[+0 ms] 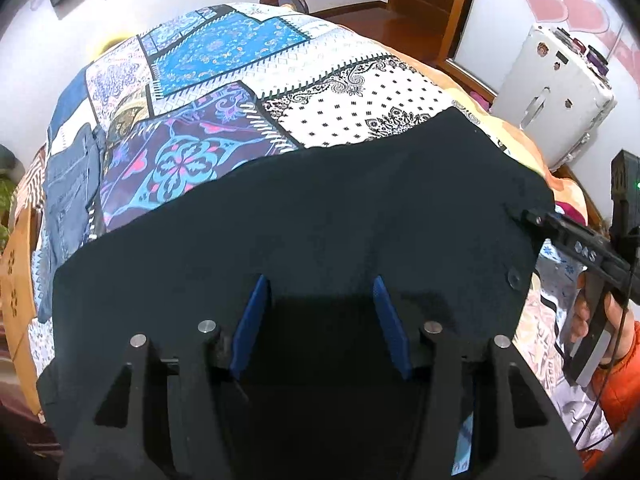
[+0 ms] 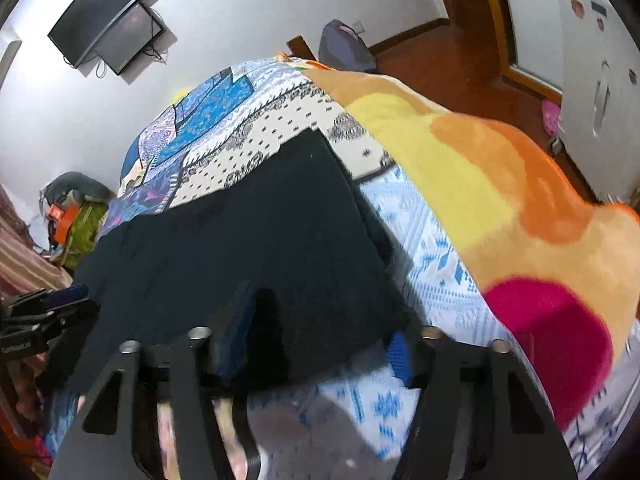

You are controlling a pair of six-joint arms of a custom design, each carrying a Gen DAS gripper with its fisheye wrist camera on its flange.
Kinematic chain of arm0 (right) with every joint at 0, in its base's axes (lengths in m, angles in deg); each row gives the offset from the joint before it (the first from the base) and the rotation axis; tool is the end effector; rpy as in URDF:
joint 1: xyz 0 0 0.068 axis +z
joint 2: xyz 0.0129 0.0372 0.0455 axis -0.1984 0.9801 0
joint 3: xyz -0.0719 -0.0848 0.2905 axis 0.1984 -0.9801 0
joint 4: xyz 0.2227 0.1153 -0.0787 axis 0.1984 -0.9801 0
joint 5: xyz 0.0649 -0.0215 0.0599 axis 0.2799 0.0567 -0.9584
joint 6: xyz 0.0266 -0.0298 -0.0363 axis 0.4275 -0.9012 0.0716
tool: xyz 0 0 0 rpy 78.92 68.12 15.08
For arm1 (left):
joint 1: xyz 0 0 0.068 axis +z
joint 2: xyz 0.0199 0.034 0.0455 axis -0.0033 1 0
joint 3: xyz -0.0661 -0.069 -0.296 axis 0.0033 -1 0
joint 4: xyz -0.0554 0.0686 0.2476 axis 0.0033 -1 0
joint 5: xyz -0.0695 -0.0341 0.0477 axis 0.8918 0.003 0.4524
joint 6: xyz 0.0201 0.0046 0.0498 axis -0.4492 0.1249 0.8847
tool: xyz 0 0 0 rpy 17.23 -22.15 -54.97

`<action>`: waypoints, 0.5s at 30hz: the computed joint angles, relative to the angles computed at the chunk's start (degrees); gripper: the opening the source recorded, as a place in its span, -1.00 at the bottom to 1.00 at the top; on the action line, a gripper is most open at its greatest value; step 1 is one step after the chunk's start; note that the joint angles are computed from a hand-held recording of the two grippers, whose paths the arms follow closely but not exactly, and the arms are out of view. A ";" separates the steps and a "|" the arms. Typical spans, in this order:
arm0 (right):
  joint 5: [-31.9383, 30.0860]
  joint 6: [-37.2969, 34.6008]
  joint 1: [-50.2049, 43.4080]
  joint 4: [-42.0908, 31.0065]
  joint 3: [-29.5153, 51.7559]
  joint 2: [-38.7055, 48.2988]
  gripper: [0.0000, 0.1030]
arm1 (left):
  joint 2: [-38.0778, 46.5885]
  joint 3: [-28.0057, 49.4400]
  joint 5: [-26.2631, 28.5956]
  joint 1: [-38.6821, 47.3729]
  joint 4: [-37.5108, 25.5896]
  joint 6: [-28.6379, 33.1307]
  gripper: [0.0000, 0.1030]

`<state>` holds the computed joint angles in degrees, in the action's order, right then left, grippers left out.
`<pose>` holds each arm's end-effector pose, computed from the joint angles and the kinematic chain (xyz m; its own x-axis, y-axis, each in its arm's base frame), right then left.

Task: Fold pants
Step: 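Fold the trousers' edge with the right gripper toward the left gripper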

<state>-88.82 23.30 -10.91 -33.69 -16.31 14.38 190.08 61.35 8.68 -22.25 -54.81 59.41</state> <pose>0.2477 0.0105 0.1453 -0.7283 0.4608 -0.5072 0.2120 0.8553 0.4727 0.3781 -0.1541 0.1808 -0.7767 0.4907 -0.3949 0.5182 0.8542 0.0421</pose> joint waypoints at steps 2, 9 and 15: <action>-3.48 -0.07 -1.92 1.39 0.24 1.09 -0.71 | 0.19 0.20 -0.25 -0.19 0.25 0.01 0.07; -6.49 -1.47 -2.79 -1.47 0.29 -4.65 -0.81 | -0.59 1.83 3.88 1.67 -3.44 -1.92 0.07; -6.64 -1.37 -0.43 -6.38 4.46 -11.51 -0.81 | -6.52 -0.84 5.28 4.94 -1.91 -3.92 0.22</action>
<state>-95.46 21.93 -11.34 -40.07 -11.85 2.87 183.56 60.51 13.96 -17.31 -56.72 55.49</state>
